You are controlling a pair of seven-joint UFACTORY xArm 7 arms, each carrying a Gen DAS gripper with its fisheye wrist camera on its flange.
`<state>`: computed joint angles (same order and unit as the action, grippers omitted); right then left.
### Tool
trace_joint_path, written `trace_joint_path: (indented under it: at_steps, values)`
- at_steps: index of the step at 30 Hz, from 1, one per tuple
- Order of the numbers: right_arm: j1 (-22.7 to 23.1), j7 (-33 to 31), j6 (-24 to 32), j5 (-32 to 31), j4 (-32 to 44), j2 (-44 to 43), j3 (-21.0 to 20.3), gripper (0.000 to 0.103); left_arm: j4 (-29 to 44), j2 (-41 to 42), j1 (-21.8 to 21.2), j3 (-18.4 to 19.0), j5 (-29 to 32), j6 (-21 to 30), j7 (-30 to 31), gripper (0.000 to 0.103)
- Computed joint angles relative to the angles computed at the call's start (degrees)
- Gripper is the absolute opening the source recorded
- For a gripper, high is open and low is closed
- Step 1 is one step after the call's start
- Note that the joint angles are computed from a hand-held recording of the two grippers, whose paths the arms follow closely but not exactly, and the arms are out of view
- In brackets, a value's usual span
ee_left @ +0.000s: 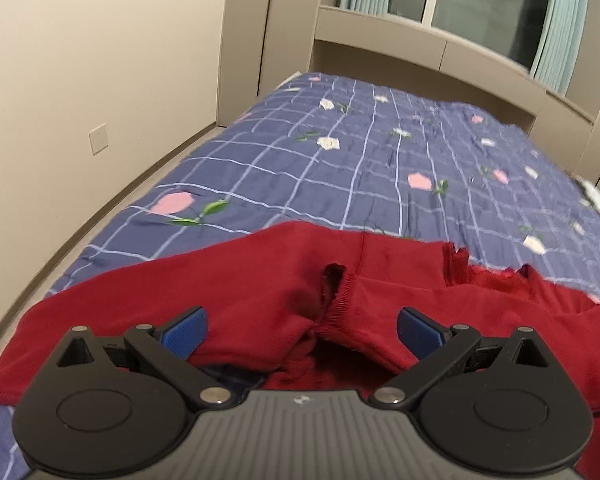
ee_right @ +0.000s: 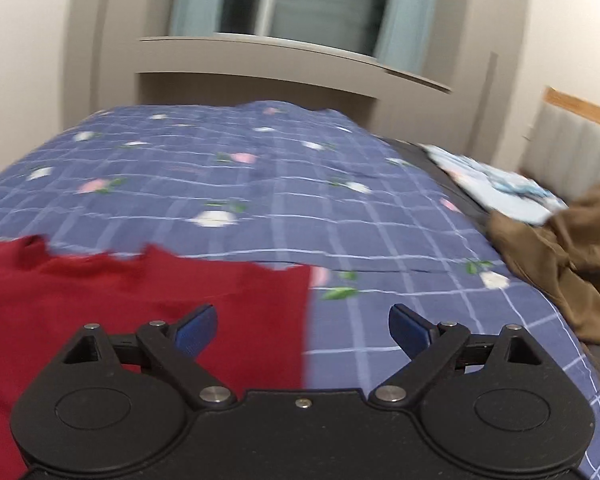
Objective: Fold small clothes
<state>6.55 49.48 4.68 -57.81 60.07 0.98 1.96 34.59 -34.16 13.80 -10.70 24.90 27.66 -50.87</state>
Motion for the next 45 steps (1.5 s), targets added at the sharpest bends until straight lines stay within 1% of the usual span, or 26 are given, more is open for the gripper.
trace_joint_path:
  at_steps: [1,2,4,6,7,9,11,13,14,16,18,20,23,24,26,28,29,30,31,34,36,38,40,43,45]
  values:
    - [-0.2,2.6,0.3,-2.5,1.2,1.2,-0.5,0.093,0.6,1.1,0.8,-1.0,0.9,0.3,-0.7,0.103]
    - [0.0,3.6,1.5,-3.7,2.2,2.3,-0.9,0.093,1.2,2.0,1.6,-2.1,1.9,1.1,-1.7,0.103]
    - [0.7,5.5,3.7,-6.2,3.7,4.0,-1.9,0.093,2.9,4.2,2.2,-3.5,3.6,5.3,-3.6,0.102]
    - [1.2,5.5,5.0,-6.9,4.6,5.6,-2.9,0.093,3.9,6.0,1.4,-3.0,4.5,9.1,-4.5,0.102]
    - [1.3,5.3,5.0,-7.1,4.5,6.2,-3.4,0.094,3.9,6.6,0.5,-1.9,4.3,10.3,-4.2,0.102]
    - [1.8,8.3,2.8,-9.3,4.8,7.4,-4.8,0.097,2.8,6.8,-1.1,0.1,4.1,9.9,-4.6,0.103]
    - [1.8,7.8,1.8,-8.9,4.5,7.2,-5.4,0.097,1.8,6.2,-1.7,0.5,5.5,9.3,-5.4,0.103]
    - [1.8,6.8,1.5,-7.4,3.9,6.3,-5.6,0.095,2.1,5.9,-2.4,0.7,5.7,10.1,-5.8,0.102]
    - [1.5,5.2,1.0,-5.5,2.8,5.2,-5.2,0.095,2.0,5.5,-2.9,1.2,5.2,10.3,-5.5,0.102]
    - [0.8,2.7,-1.3,-3.9,-0.2,2.1,-4.8,0.096,1.8,4.4,-3.7,2.3,4.3,10.2,-4.8,0.102]
    - [-0.4,1.4,-3.2,-3.7,-4.0,-1.7,-3.9,0.097,0.7,1.7,-4.1,2.5,3.5,10.4,-4.4,0.102]
    - [-1.1,-3.9,-3.6,0.0,-8.4,-5.4,-2.9,0.097,-0.1,0.0,-3.9,2.1,3.2,10.5,-4.2,0.103]
    - [-4.0,-2.7,-2.1,-4.1,-11.4,-7.8,0.0,0.097,-1.0,-1.2,-4.2,1.9,1.9,12.2,-3.0,0.103]
    - [-4.4,-4.0,-1.7,-2.8,-11.9,-7.8,0.4,0.097,-0.7,-0.8,-4.3,1.7,1.5,13.6,-2.4,0.103]
    - [-5.3,-5.2,-2.1,0.2,-12.1,-7.4,1.2,0.102,-0.5,-0.5,-4.3,1.2,1.9,15.1,-1.9,0.102]
    - [-4.4,-11.1,-0.2,7.6,-11.7,-7.2,1.4,0.101,-0.6,-1.7,-4.9,1.2,1.2,16.6,-1.5,0.102]
    - [-4.8,-11.5,0.4,8.7,-11.7,-7.9,2.2,0.101,-1.0,-3.0,-5.4,1.5,0.5,16.9,-1.4,0.102]
    - [-5.5,-11.0,0.3,8.5,-12.0,-8.7,3.1,0.101,-1.8,-4.9,-6.0,2.0,-0.3,16.7,-1.1,0.102]
    - [-5.6,-12.1,-0.3,9.9,-12.7,-9.7,3.5,0.102,-2.5,-6.7,-6.4,2.4,-1.3,16.9,-0.7,0.102]
    - [-0.8,-22.0,-2.3,20.1,-17.2,-13.9,0.7,0.102,-4.6,-13.1,-7.7,2.8,-4.1,19.6,1.2,0.103]
    - [4.9,-28.9,-2.9,26.5,-20.2,-16.8,-2.7,0.102,-6.1,-17.9,-8.1,2.8,-5.6,22.3,2.4,0.102]
    - [10.6,-34.6,-2.4,31.2,-22.3,-19.3,-5.5,0.102,-7.6,-23.2,-8.1,3.0,-6.9,25.4,3.6,0.102]
    - [14.7,-38.5,-2.5,34.0,-24.1,-21.3,-6.5,0.102,-8.9,-28.8,-7.5,3.4,-7.7,28.9,4.8,0.103]
    - [24.3,-46.6,-3.3,38.5,-25.4,-23.0,-10.1,0.102,-10.4,-37.3,-5.5,4.0,-7.7,34.4,6.5,0.102]
    - [27.7,-49.4,-4.1,39.9,-25.4,-23.1,-9.3,0.102,-11.3,-42.7,-3.5,4.8,-7.1,37.5,7.6,0.102]
